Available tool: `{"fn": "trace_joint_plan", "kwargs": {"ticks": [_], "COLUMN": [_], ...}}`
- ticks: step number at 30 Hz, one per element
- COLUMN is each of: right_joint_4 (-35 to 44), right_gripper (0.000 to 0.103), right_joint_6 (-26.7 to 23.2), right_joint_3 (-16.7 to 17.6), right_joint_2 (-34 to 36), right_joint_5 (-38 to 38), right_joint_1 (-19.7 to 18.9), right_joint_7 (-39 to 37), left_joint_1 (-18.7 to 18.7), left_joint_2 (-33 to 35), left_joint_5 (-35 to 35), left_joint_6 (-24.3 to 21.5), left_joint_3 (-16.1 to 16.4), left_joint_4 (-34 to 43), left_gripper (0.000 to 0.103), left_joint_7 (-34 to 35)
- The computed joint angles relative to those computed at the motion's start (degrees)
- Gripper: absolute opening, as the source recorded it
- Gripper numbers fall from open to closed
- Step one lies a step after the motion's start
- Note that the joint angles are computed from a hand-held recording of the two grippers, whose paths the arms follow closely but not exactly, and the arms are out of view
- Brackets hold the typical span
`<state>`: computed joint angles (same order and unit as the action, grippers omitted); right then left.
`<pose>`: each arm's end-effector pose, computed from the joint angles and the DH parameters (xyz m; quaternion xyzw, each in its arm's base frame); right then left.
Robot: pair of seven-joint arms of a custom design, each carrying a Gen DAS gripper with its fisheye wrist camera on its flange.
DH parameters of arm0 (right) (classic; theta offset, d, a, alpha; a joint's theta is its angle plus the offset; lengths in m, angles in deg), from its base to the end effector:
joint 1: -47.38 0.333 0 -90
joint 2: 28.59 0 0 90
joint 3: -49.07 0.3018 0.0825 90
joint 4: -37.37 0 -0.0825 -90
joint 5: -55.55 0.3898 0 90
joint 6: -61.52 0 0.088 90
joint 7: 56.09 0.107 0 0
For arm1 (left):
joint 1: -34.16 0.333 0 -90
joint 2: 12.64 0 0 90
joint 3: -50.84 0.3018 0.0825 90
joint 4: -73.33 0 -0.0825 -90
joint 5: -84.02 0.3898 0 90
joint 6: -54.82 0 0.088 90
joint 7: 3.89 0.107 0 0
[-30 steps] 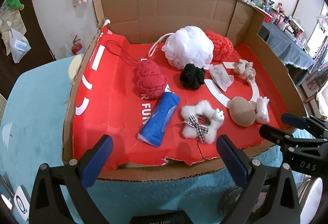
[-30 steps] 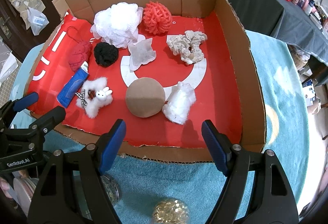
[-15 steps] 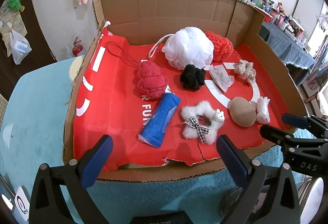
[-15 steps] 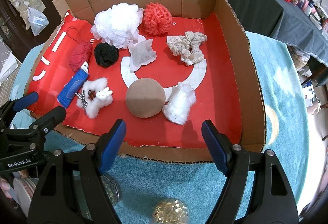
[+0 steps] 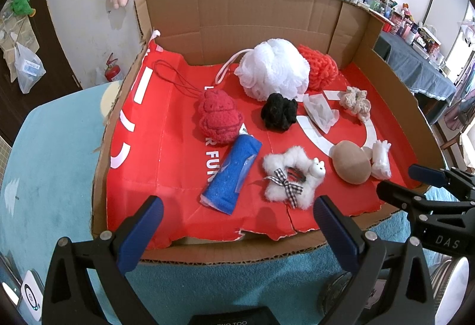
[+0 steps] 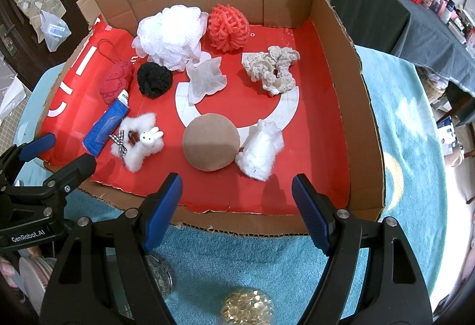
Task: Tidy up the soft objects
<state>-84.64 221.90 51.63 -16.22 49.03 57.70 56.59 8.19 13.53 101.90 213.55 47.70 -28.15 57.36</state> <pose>0.5910 0.1399 0.3388 -0.6621 0.7144 -0.1261 0.1880 0.6033 -0.3463 0.3476 -0.5877 0.7596 -0.2330 0.1529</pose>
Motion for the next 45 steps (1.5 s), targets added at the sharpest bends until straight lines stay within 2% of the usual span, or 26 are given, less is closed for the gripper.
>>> {"fn": "trace_joint_plan", "kwargs": {"ticks": [45], "right_joint_4": [-0.1], "right_gripper": [0.076], "right_joint_6": [0.4], "right_joint_3": [0.0], "right_joint_2": [-0.2], "right_joint_5": [-0.9], "right_joint_1": [0.1], "right_joint_7": [0.6], "left_joint_1": [-0.2], "left_joint_2": [0.0], "left_joint_5": [-0.2], "left_joint_6": [0.5], "left_joint_3": [0.1], "left_joint_4": [-0.3], "left_gripper": [0.103], "left_joint_7": [0.6]}}
